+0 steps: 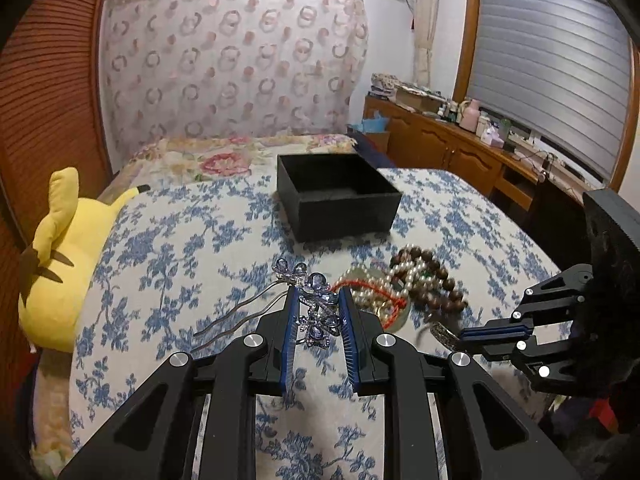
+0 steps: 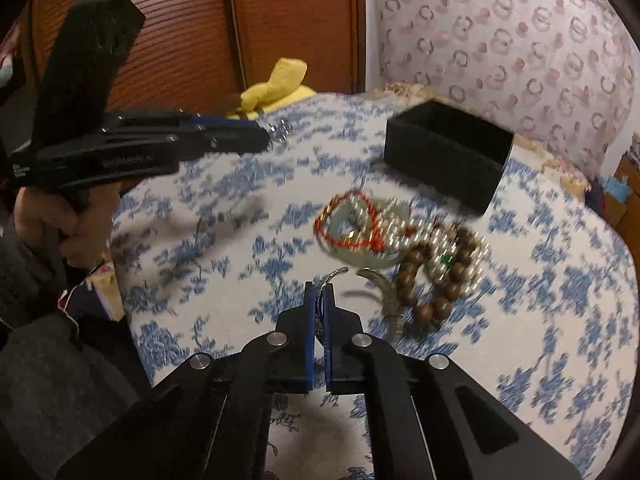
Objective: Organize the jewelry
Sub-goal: 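Carry the comb into the black box and open the left gripper while the right carries the bangle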
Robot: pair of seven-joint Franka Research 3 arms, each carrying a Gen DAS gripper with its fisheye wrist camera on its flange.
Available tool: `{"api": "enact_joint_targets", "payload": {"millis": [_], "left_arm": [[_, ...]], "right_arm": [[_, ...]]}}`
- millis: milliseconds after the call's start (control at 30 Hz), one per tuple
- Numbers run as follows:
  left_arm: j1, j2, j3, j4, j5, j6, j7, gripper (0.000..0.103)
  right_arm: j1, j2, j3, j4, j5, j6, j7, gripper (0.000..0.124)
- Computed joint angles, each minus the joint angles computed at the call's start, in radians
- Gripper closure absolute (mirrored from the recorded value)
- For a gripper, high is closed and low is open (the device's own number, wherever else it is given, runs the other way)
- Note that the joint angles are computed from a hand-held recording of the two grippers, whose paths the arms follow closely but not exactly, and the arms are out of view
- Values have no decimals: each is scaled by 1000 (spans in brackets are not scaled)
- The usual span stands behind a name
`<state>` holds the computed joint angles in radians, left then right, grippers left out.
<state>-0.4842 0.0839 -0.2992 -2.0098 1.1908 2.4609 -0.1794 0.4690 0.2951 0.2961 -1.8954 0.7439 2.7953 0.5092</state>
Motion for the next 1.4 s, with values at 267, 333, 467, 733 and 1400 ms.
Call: {"api": "enact_joint_targets", "payload": {"millis": [267,333,467,733,1400], "left_arm": [[8,36,19,69,22,22,34,84],[9,48,26,92,25,25,51,84],[13,89,46,162,24,31,107,84],[24,208,104,343,-48,78,263,84],[-22,391,247,531,-255,132,413,67]], "right_arm": [[-12,6,9,50,73,15,-67,120],[-12,23,2,75,62,20,-56,120],[-25,68,-6,144,34,35,-35,120],[-44,198,-23,348,-78,38,58,120],[-2,657,-45,1112,-288,-289,224,120]]}}
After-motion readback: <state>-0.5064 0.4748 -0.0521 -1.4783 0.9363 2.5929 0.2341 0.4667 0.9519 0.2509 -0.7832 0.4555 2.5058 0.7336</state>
